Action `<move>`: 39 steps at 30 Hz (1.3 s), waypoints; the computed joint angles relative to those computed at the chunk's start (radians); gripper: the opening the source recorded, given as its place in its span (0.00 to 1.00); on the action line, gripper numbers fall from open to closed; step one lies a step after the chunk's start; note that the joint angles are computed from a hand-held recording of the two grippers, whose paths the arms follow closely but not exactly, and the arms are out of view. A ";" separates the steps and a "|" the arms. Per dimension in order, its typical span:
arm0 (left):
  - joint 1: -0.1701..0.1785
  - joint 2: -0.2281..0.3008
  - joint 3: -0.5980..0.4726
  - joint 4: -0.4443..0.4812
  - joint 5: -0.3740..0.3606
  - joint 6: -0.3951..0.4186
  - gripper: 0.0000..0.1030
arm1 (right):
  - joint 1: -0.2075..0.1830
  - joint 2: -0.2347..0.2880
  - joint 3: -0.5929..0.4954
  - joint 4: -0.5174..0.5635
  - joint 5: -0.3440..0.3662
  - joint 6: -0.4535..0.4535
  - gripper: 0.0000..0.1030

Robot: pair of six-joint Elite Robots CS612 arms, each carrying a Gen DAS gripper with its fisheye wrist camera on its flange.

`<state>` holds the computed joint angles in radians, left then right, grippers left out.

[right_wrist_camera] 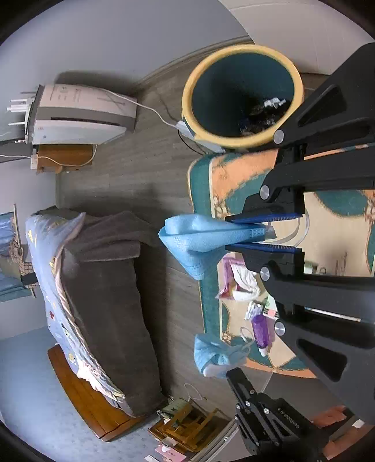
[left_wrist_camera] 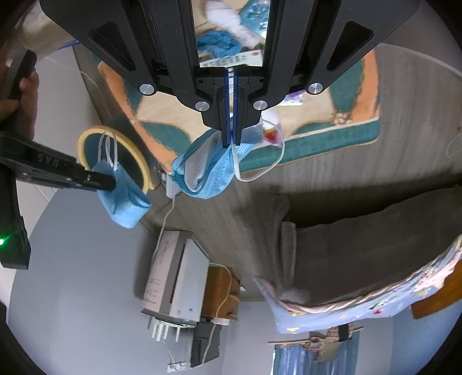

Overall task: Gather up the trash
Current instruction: 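Grasp a blue face mask with each gripper and lift them, then carry both masks over the yellow-rimmed bin and open both grippers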

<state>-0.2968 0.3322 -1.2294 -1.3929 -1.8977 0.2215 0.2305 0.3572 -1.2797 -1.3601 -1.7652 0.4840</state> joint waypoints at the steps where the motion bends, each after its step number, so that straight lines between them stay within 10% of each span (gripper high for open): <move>1: -0.003 0.001 -0.002 0.001 0.000 0.003 0.02 | -0.005 0.003 -0.009 0.005 -0.001 -0.001 0.12; 22: -0.078 0.011 -0.018 0.044 0.030 0.098 0.02 | -0.052 0.029 -0.128 0.075 -0.054 -0.102 0.12; 39: -0.147 -0.028 0.060 0.039 0.015 0.178 0.02 | -0.102 0.068 -0.157 0.161 -0.098 -0.002 0.12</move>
